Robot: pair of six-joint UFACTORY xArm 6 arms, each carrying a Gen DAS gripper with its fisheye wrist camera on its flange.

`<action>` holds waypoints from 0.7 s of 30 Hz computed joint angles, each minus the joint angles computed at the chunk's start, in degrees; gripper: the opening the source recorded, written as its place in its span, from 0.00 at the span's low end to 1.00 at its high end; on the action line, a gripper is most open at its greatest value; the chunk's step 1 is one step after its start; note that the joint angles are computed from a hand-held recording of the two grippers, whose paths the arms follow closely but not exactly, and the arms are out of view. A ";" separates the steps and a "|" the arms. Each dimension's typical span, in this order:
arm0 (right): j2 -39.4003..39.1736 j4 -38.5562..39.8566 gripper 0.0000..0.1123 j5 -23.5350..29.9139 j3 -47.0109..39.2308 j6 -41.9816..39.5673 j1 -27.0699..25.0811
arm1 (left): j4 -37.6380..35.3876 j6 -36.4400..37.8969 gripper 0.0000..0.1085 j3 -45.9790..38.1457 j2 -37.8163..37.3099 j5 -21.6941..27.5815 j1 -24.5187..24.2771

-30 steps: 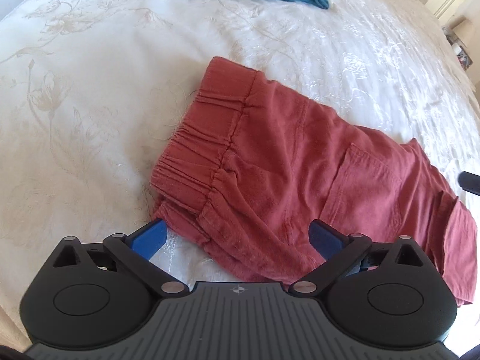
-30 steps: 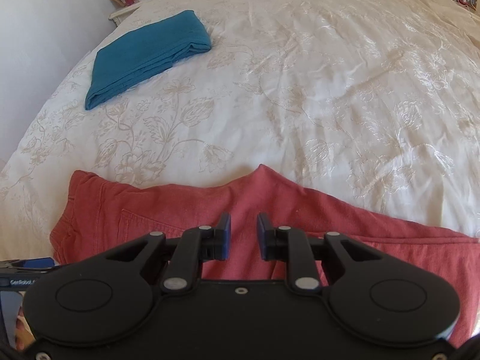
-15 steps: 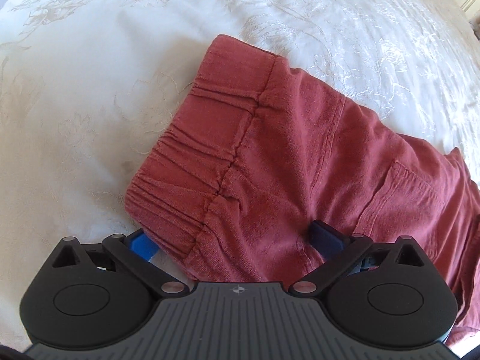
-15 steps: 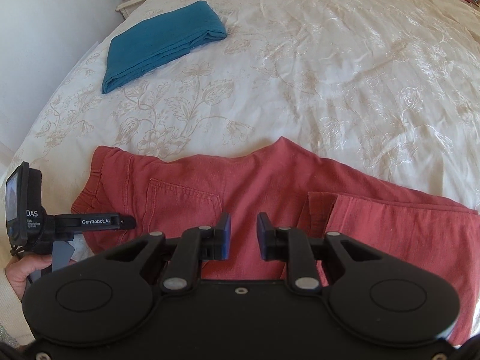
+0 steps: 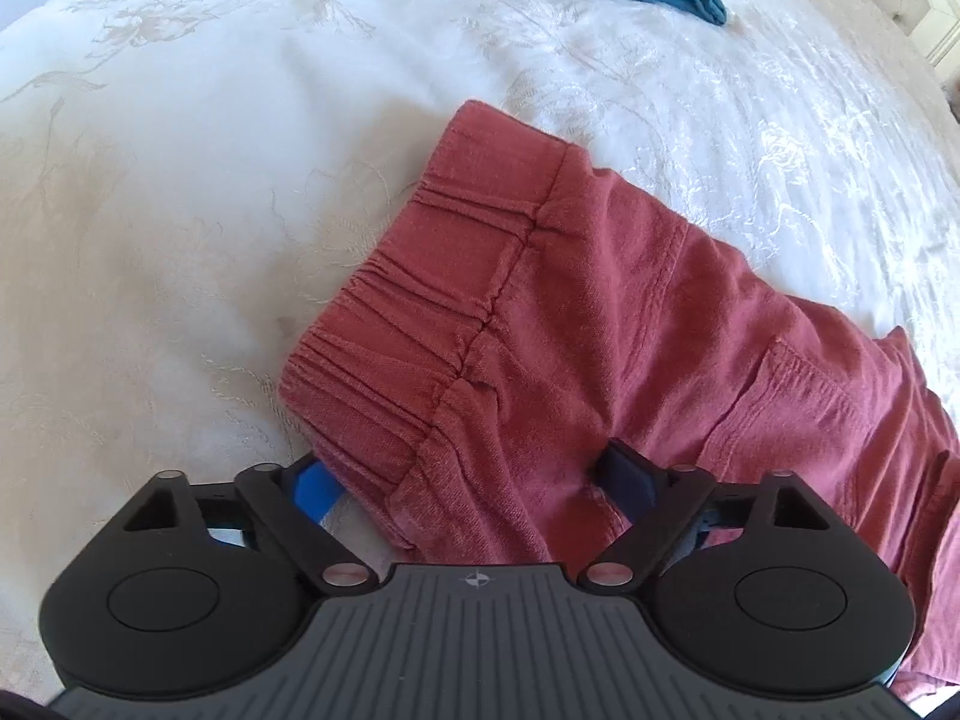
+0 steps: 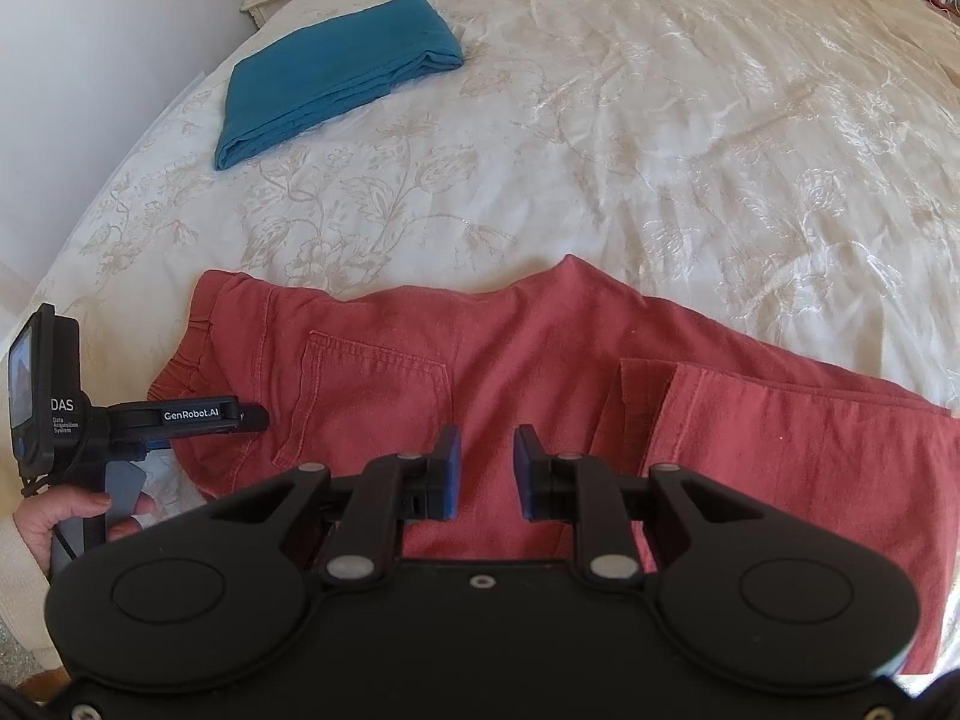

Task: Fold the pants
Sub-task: 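Move the left gripper to the trouser waistband and grasp it, then lift the waistband with the left gripper and fold it over the legs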

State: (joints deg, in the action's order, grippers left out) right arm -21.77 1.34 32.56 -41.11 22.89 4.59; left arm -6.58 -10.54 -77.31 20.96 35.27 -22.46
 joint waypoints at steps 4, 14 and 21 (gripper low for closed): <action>-2.82 0.29 0.28 -0.13 2.72 0.60 -0.94 | 3.28 1.88 0.44 4.30 -4.61 -3.83 -1.58; -10.11 7.94 0.28 0.44 9.55 -7.45 -5.71 | 25.66 -9.81 0.36 9.12 -14.90 -9.48 -7.47; -17.41 17.02 0.28 4.09 14.30 -20.29 -14.91 | 35.01 -15.06 0.36 4.08 -14.50 -10.72 -17.72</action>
